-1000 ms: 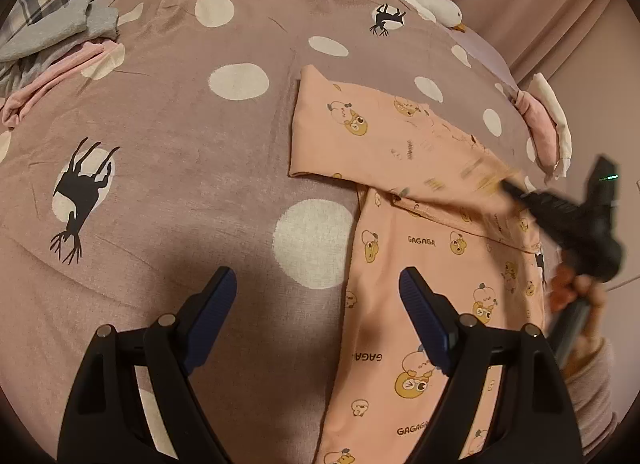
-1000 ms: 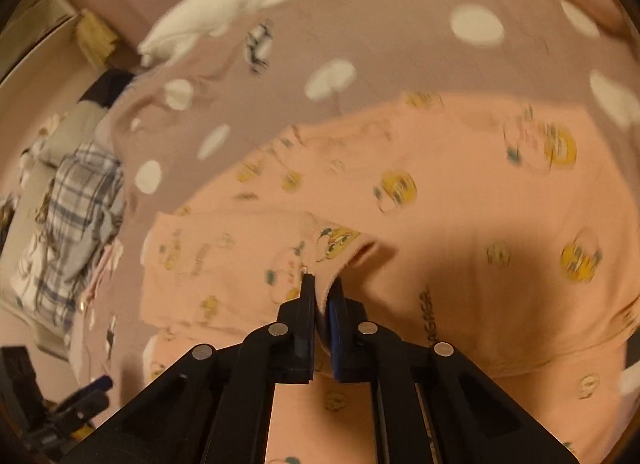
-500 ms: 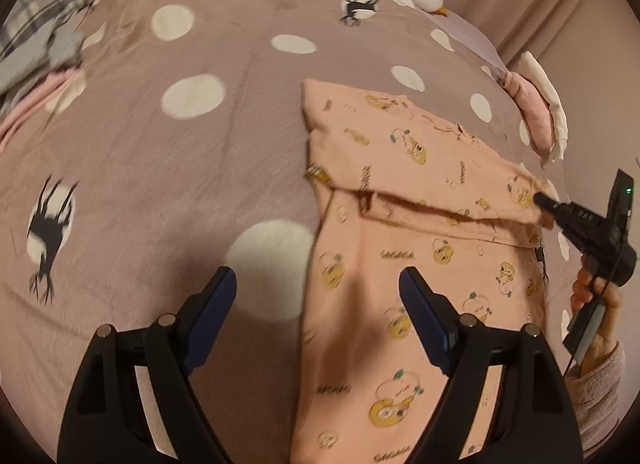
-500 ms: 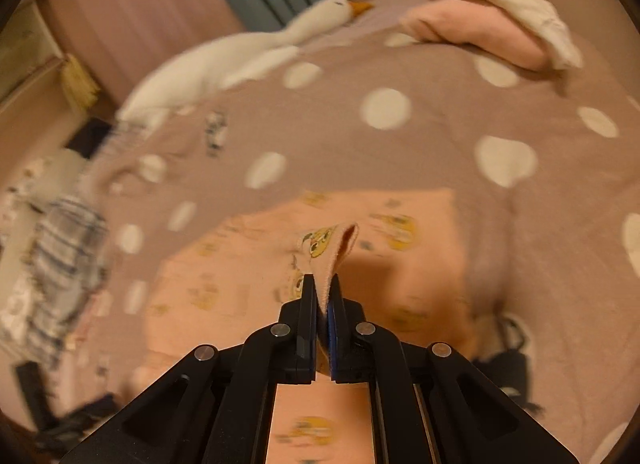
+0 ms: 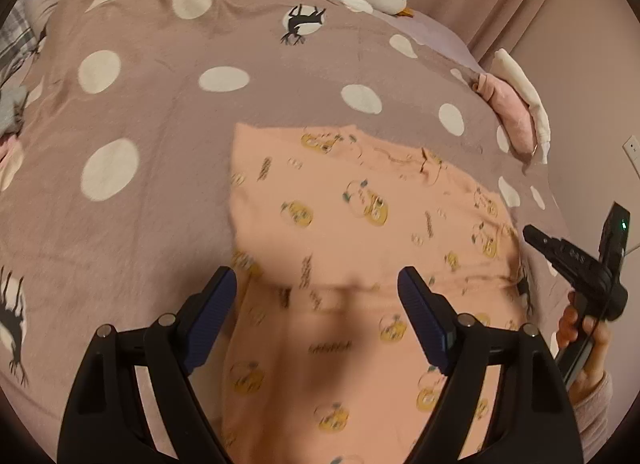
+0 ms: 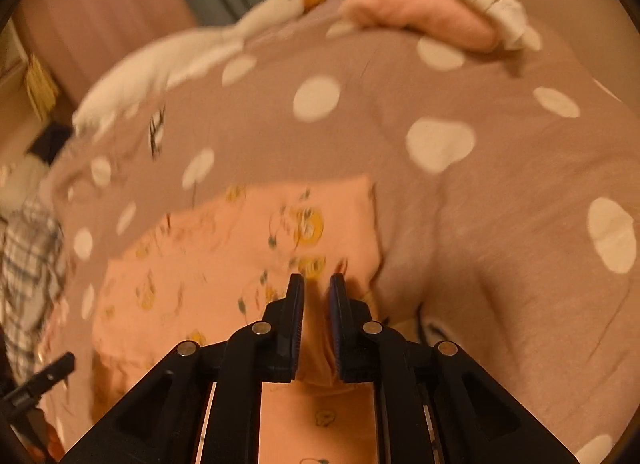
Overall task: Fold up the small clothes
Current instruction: 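Fold the side edge inward over the body with the right tool, release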
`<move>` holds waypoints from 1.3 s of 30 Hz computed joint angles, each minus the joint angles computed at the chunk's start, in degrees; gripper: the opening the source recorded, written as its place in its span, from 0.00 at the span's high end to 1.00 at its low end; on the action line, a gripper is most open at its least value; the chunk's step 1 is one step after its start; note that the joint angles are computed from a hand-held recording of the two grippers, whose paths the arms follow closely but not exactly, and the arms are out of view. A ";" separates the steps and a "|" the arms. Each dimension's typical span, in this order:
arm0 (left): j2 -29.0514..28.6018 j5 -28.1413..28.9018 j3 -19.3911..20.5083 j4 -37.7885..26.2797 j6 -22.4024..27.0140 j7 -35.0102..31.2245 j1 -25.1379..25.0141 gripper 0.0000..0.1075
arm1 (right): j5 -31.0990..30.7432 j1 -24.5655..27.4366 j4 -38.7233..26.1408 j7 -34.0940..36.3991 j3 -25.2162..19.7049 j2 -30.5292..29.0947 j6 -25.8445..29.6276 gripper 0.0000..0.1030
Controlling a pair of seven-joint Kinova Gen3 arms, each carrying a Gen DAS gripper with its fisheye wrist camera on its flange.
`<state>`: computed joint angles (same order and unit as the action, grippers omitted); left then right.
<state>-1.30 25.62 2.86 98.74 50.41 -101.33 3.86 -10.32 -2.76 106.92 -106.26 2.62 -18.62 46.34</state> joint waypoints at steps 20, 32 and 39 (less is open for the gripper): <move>-0.14 3.28 -1.74 2.68 4.01 -3.41 -4.19 0.29 | -8.95 -0.52 1.52 9.56 5.16 -0.94 5.86 0.64; -5.25 17.80 -11.93 14.64 19.54 -20.63 -13.29 0.29 | -15.44 -0.29 9.58 14.67 17.03 -12.32 18.39 0.56; -1.96 23.81 -10.83 14.90 24.14 -24.74 -15.33 0.28 | -21.58 -3.45 11.24 21.33 21.44 -10.97 20.65 0.56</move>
<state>-3.26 49.43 -7.98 113.65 74.55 -126.07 -11.47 -31.90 -6.21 118.16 -84.94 24.07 -29.58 67.00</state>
